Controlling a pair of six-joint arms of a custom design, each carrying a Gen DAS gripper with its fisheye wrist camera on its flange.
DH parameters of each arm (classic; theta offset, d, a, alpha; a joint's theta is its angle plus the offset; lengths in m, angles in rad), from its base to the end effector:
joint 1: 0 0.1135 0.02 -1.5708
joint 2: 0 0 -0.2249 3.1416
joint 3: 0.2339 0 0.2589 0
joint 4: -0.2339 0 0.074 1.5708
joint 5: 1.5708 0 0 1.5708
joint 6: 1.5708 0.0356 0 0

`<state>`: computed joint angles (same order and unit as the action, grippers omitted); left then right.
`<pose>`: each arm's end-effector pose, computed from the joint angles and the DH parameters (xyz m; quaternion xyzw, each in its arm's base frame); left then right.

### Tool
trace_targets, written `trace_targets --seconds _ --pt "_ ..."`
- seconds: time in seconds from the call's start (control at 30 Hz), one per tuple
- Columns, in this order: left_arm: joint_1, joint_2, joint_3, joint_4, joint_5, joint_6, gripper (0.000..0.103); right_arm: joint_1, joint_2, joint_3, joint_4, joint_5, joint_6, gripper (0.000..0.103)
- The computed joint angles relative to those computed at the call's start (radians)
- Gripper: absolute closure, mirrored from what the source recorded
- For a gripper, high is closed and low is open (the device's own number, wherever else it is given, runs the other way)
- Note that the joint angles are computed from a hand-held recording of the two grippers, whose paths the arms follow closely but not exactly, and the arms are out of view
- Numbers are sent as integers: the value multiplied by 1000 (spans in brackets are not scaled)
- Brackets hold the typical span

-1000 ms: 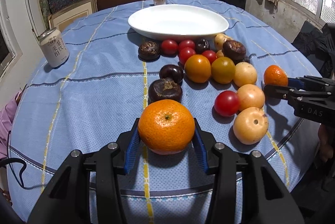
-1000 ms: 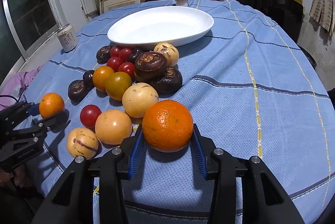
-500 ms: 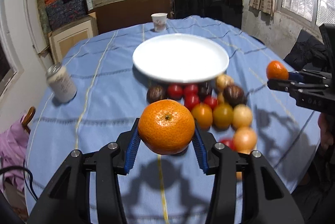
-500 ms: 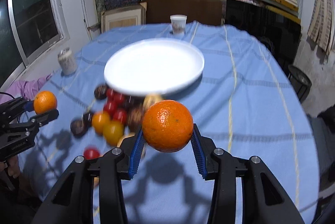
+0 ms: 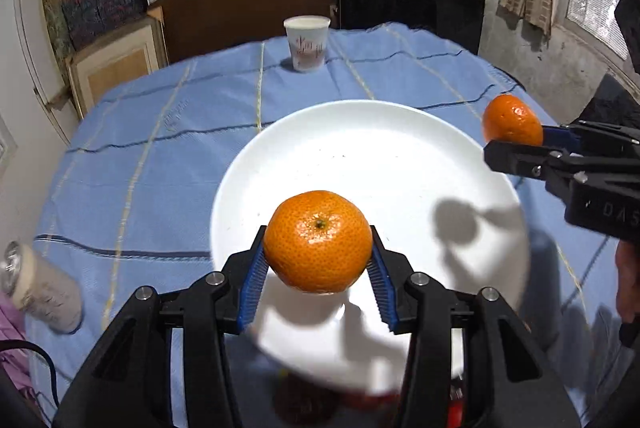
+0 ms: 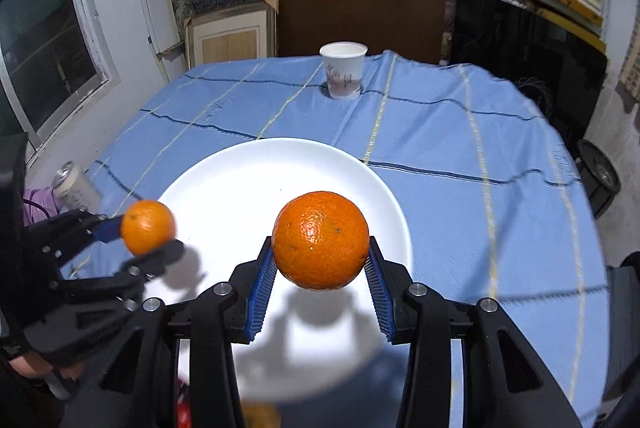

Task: Organize fruits
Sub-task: 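Carry both mandarins onto the white plate and open both tools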

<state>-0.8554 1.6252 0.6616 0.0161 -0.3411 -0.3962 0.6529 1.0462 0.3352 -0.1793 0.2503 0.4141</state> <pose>0.1979 -0.2096 0.0781 0.1628 0.9252 -0.0461 0.3395 0.1687 0.1179 0.1049 -0.0700 0.9336 0.0671 0.3449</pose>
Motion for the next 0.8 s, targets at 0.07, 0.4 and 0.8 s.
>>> trace_targets --seconds 0.07,0.4,0.8 --pt "40 125 76 26 33 23 57 -42 170 47 108 -32 -25 59" --pt "121 331 231 44 73 50 57 -133 543 224 259 -132 -79 59" --pt "111 321 237 19 49 29 27 -109 657 308 221 -69 -67 51"
